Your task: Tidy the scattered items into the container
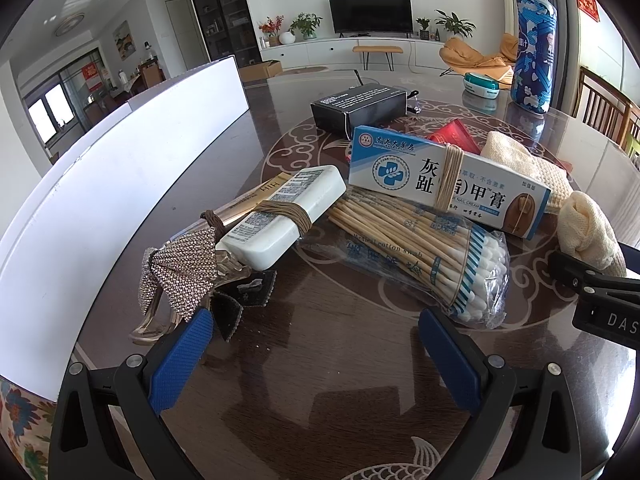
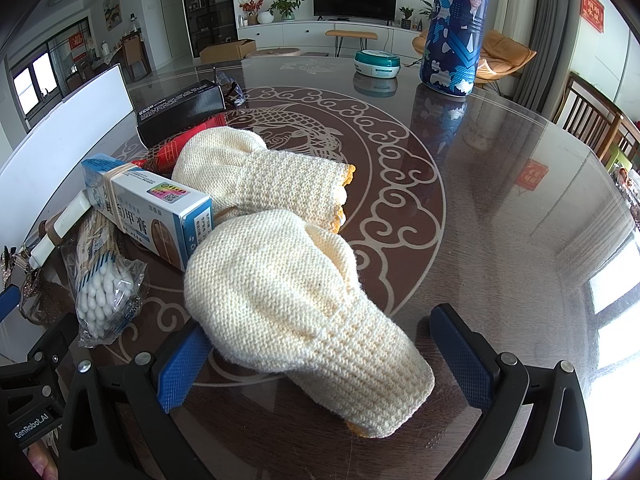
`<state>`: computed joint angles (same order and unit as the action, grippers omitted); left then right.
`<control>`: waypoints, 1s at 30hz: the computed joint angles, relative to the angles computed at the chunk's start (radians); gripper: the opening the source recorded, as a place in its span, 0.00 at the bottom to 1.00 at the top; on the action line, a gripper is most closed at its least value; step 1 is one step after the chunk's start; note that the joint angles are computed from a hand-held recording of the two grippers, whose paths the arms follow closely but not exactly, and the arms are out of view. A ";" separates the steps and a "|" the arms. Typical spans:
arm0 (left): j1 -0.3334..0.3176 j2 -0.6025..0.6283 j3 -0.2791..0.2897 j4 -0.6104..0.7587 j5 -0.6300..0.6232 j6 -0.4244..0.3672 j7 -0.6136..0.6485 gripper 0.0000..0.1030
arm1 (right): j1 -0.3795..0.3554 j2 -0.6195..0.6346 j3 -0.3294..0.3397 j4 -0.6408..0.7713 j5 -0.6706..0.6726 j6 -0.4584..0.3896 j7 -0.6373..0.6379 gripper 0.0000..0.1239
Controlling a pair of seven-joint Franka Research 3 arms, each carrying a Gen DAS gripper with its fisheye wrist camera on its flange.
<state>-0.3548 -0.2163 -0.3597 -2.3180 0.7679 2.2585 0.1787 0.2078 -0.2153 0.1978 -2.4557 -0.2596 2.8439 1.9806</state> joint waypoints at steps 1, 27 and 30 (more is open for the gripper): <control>0.000 0.001 0.001 0.001 -0.002 0.000 0.003 1.00 | 0.000 0.000 0.000 0.000 0.000 0.000 0.000 0.83; 0.002 -0.004 -0.004 -0.004 0.011 0.008 -0.009 1.00 | 0.001 0.000 -0.001 0.000 -0.002 0.000 0.002 0.83; 0.000 -0.013 -0.016 -0.010 0.052 0.006 -0.034 1.00 | 0.001 0.000 -0.001 0.000 -0.002 0.000 0.002 0.83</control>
